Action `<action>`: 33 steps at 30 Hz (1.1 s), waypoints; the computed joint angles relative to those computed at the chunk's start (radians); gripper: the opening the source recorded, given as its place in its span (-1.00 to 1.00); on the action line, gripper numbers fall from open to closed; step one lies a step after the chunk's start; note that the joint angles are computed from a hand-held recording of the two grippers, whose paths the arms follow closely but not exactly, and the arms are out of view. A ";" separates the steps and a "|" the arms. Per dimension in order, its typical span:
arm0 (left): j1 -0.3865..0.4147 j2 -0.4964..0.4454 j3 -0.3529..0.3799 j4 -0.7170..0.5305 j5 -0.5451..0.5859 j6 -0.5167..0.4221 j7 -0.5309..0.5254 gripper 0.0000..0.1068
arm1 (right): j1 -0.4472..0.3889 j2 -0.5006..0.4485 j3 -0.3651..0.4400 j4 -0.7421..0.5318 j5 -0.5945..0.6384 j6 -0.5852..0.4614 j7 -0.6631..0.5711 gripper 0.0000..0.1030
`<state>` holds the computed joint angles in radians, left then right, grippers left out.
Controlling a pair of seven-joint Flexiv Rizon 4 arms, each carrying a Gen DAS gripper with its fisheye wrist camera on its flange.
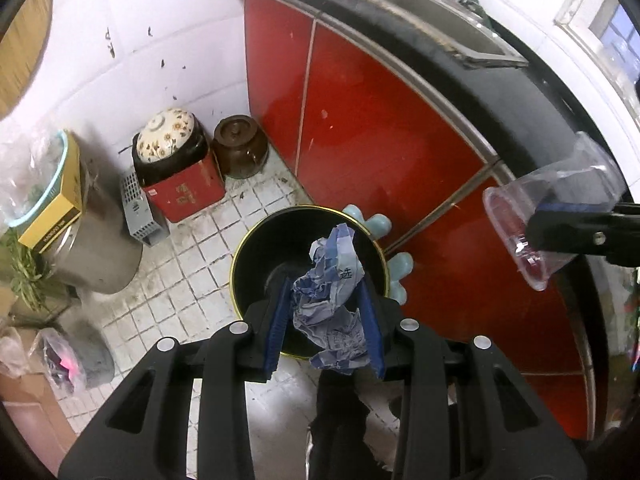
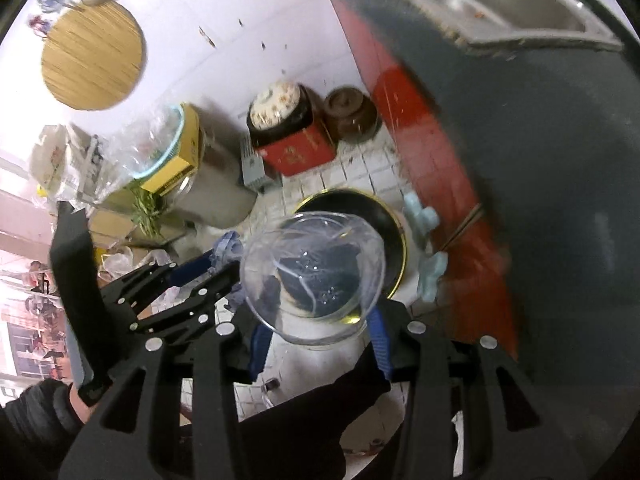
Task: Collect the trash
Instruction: 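Carry foil and clear cup to the black bin and open both tools, then move both tools back over the trash pile on the counter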
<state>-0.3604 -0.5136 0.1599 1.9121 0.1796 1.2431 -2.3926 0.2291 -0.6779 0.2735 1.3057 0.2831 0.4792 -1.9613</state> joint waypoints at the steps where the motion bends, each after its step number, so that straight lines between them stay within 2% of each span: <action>1: 0.013 -0.009 -0.010 0.000 -0.008 0.009 0.010 -0.36 | 0.009 -0.018 -0.002 -0.020 -0.010 -0.021 0.003 -0.16; 8: 0.062 -0.048 -0.039 0.032 -0.077 0.106 0.087 -0.34 | 0.068 -0.084 -0.015 -0.070 -0.078 -0.031 0.027 -0.11; 9: 0.068 -0.055 -0.042 0.033 -0.088 0.115 0.102 -0.25 | 0.071 -0.091 -0.015 -0.080 -0.082 -0.036 0.031 0.01; 10: 0.069 -0.060 -0.042 0.034 -0.100 0.116 0.114 -0.06 | 0.074 -0.097 -0.017 -0.089 -0.090 -0.040 0.034 0.12; 12: 0.061 -0.063 -0.033 0.038 -0.113 0.121 0.129 0.14 | 0.083 -0.114 -0.020 -0.111 -0.102 -0.050 0.045 0.15; 16: 0.051 -0.076 -0.011 0.037 -0.133 0.115 0.140 0.21 | 0.094 -0.140 -0.022 -0.152 -0.119 -0.078 0.054 0.31; 20: 0.049 -0.071 -0.005 0.048 -0.151 0.114 0.150 0.26 | 0.094 -0.140 -0.026 -0.154 -0.126 -0.081 0.061 0.37; 22: 0.033 -0.060 0.009 0.046 -0.148 0.104 0.142 0.40 | 0.082 -0.129 -0.024 -0.150 -0.115 -0.081 0.066 0.44; 25: -0.026 -0.042 0.059 0.007 -0.100 0.059 0.113 0.67 | 0.046 -0.089 -0.027 -0.117 -0.097 -0.054 0.060 0.68; 27: -0.065 -0.034 0.081 -0.056 -0.048 -0.015 0.098 0.73 | 0.011 -0.053 -0.029 -0.088 -0.076 -0.023 0.053 0.73; 30: -0.071 -0.032 0.049 -0.160 0.011 -0.095 0.108 0.73 | -0.067 0.034 -0.040 -0.019 -0.038 0.056 0.025 0.77; 33: -0.081 -0.070 -0.005 -0.333 0.048 -0.157 0.142 0.73 | -0.142 0.119 -0.069 0.062 -0.016 0.164 -0.001 0.78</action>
<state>-0.4417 -0.5839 0.1549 1.5792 0.2281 1.0859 -2.2503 0.0876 -0.5586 0.2048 1.3682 0.2666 0.6433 -1.9627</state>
